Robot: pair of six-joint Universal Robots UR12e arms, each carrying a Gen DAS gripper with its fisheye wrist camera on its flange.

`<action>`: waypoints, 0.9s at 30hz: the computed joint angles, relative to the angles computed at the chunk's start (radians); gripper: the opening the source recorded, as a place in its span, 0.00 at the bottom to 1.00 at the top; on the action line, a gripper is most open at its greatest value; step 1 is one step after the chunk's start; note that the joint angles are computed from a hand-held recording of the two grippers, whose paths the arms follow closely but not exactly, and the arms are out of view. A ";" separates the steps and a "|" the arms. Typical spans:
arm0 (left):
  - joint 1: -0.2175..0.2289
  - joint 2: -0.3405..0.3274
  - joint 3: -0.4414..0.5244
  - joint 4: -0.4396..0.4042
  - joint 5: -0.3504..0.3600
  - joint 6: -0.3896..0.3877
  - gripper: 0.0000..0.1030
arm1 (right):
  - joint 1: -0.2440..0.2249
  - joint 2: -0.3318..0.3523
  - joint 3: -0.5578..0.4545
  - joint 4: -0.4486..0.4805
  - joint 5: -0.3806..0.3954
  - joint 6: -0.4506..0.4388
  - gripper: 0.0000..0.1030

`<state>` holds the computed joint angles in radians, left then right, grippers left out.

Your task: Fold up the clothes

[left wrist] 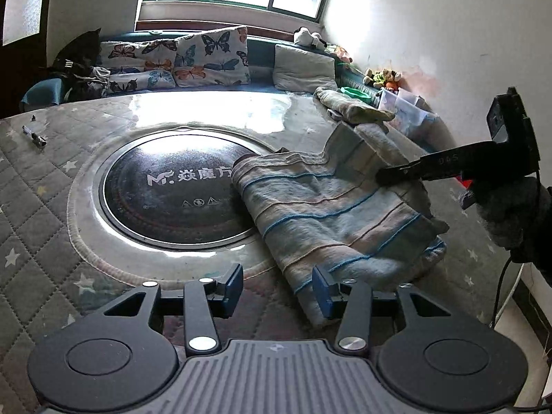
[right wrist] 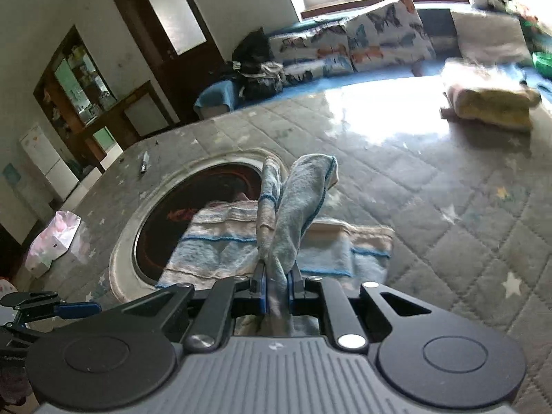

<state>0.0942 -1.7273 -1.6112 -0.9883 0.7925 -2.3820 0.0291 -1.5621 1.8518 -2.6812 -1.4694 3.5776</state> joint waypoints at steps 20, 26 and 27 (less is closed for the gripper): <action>-0.092 -0.038 0.059 -0.018 -0.019 0.096 0.49 | -0.011 -0.042 0.073 -0.051 -0.015 0.087 0.08; -0.137 -0.070 0.101 -0.081 -0.045 0.144 0.46 | 0.004 -0.054 0.064 -0.038 -0.047 0.067 0.09; -0.145 -0.076 0.106 -0.092 -0.048 0.156 0.43 | 0.003 -0.053 0.064 -0.027 -0.052 0.066 0.10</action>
<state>-0.0509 -1.8029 -1.5051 -1.0804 0.7449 -2.2264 0.0321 -1.6154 1.9158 -2.7078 -1.5212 3.6438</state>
